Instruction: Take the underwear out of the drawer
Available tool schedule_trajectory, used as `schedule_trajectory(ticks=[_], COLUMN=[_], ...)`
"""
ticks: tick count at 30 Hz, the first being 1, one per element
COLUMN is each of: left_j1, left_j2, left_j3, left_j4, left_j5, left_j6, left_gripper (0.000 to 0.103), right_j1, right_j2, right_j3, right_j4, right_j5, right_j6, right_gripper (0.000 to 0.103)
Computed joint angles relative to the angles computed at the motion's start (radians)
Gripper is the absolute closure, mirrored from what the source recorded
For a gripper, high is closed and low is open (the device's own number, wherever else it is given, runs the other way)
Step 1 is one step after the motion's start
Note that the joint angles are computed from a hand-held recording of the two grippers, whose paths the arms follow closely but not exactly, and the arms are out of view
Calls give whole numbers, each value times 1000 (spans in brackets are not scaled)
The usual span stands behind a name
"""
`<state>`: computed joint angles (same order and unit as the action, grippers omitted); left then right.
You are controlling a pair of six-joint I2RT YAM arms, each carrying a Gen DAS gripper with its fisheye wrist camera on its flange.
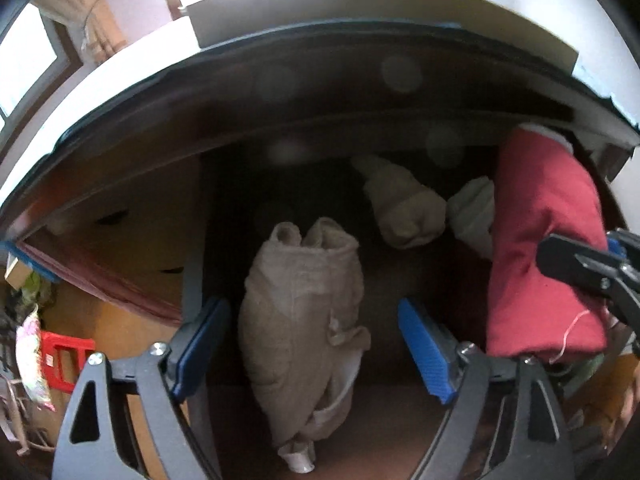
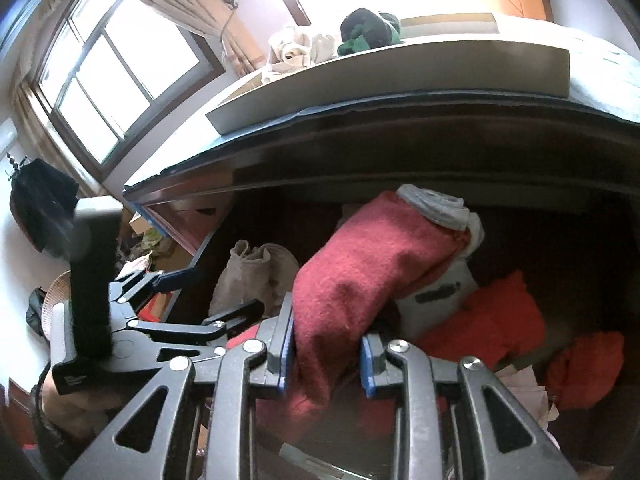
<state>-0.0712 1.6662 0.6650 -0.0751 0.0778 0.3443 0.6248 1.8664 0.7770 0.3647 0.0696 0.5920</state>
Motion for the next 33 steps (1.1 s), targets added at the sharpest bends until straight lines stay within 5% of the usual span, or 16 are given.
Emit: schedule_trajectory(ticks=[3, 7, 16, 20, 24, 33], left_j1=[-24, -10, -37, -42, -20, 61], left_j2=[25, 70, 113, 114, 108, 75], left_j3=[17, 57, 115, 127, 116, 142], left_j4=[-1, -67, -105, -100, -66, -126], left_j5=[-16, 31, -61, -30, 3, 214], left_j6=[1, -28, -36, -68, -91, -87], left_gripper=[17, 34, 35, 36, 69, 81], right_j1=[-17, -36, -41, -45, -58, -75], right_j2=[-6, -34, -40, -45, -51, -73], right_j3=[-20, -61, -66, -76, -95, -144], right_j4=[15, 32, 28, 36, 54, 94], right_j5=[-14, -28, -38, -39, -46, -45], right_j6=[-5, -4, 13, 24, 36, 58], right_gripper=[74, 74, 74, 74, 74, 74])
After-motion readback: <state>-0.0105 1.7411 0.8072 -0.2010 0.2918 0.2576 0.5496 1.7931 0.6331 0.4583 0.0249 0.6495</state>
